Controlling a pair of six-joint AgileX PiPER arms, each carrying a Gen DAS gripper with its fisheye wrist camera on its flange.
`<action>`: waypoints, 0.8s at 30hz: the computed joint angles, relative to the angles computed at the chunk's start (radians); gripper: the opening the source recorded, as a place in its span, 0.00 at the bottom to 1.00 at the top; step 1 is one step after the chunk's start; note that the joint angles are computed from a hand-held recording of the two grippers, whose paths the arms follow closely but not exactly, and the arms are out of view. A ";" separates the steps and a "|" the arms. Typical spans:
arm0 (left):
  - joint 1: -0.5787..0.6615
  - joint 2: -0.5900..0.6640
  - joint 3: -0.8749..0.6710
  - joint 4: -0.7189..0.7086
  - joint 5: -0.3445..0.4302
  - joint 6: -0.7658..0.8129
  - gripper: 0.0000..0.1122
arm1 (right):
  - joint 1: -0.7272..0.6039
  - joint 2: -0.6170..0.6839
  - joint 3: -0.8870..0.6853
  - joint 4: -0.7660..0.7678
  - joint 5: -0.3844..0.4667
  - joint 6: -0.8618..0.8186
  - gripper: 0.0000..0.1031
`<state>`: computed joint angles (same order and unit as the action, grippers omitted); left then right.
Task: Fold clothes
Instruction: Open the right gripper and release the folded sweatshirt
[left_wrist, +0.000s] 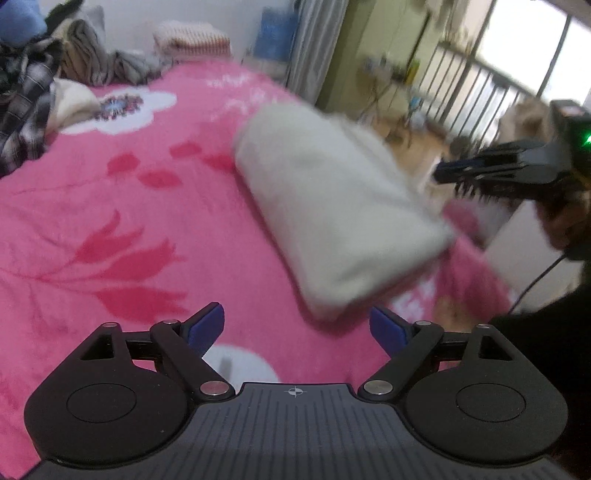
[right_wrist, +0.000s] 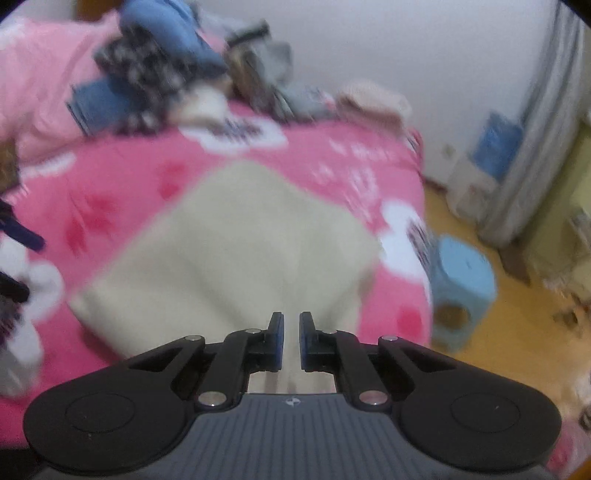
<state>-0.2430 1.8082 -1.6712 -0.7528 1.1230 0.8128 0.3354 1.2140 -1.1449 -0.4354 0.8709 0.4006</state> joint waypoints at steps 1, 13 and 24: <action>-0.013 0.008 -0.007 -0.012 -0.022 -0.007 0.80 | 0.001 0.023 -0.025 0.018 -0.020 -0.014 0.07; -0.169 0.135 -0.054 0.145 -0.163 -0.260 0.80 | -0.078 0.328 -0.096 0.119 -0.147 0.021 0.09; -0.157 0.136 -0.040 0.141 -0.160 -0.327 0.80 | -0.079 0.540 -0.372 0.138 -0.168 -0.001 0.08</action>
